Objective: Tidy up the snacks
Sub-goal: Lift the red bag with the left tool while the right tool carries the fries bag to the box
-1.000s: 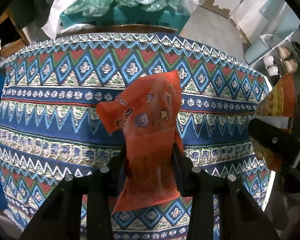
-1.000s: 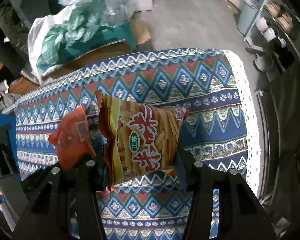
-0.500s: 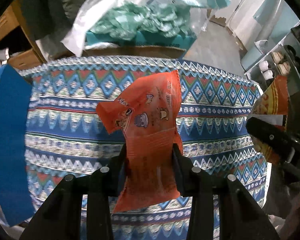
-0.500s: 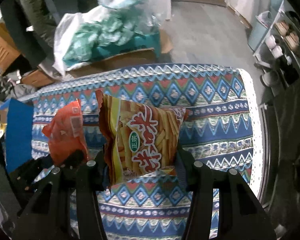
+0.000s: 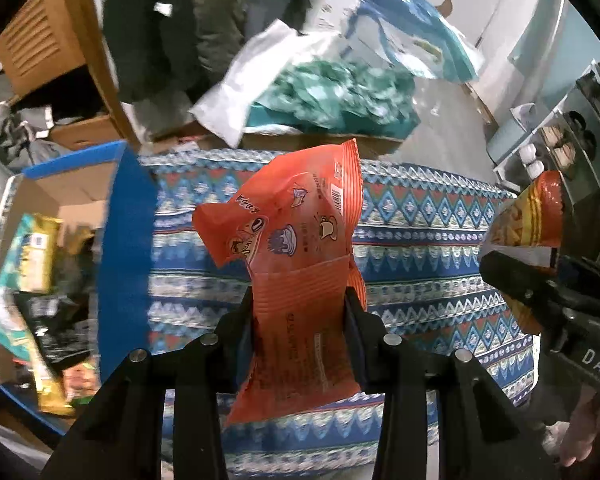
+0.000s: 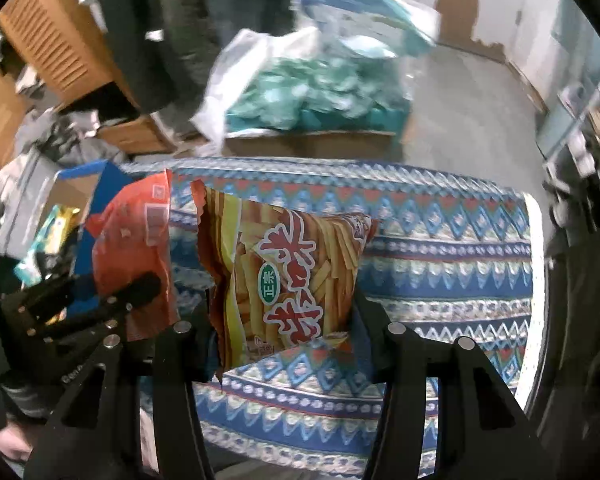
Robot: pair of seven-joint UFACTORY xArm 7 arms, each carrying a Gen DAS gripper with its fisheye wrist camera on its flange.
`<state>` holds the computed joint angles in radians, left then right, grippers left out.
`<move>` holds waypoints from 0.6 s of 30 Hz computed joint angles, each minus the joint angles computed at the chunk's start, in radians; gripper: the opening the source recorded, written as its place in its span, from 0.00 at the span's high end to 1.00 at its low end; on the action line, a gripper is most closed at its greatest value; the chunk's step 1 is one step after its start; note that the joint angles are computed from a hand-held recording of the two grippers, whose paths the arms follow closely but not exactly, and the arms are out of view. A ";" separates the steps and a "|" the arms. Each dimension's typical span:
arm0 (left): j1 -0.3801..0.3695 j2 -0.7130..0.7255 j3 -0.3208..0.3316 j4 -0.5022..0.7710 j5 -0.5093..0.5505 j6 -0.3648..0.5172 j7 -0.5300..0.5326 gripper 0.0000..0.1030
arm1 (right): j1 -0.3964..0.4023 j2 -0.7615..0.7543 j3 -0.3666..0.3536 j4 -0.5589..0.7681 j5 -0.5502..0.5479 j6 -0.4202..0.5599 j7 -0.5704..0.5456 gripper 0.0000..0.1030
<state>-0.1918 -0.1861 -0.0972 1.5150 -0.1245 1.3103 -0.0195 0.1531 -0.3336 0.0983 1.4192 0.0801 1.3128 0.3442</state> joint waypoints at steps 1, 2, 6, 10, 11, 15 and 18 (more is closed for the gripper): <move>0.004 -0.004 0.008 0.002 -0.002 0.005 0.010 0.61 | 0.006 0.007 0.007 0.011 0.000 0.000 -0.002 0.51; 0.012 -0.009 0.019 0.006 -0.003 0.012 0.024 0.61 | 0.012 0.017 0.015 0.024 -0.001 0.000 -0.001 0.51; 0.043 -0.030 0.050 0.007 -0.008 0.015 0.071 0.61 | 0.038 0.053 0.031 0.062 0.015 -0.008 0.002 0.51; 0.082 -0.036 0.080 0.015 -0.008 0.020 0.116 0.61 | 0.066 0.123 0.052 0.139 0.015 -0.007 0.014 0.51; 0.091 -0.034 0.086 0.018 -0.008 0.020 0.128 0.61 | 0.074 0.146 0.058 0.164 0.011 -0.003 0.020 0.51; 0.129 -0.021 0.108 0.032 0.006 0.022 0.172 0.61 | 0.115 0.246 0.079 0.281 -0.005 0.014 0.033 0.51; 0.160 -0.003 0.126 0.052 0.008 0.028 0.199 0.61 | 0.154 0.327 0.092 0.378 -0.025 0.030 0.043 0.51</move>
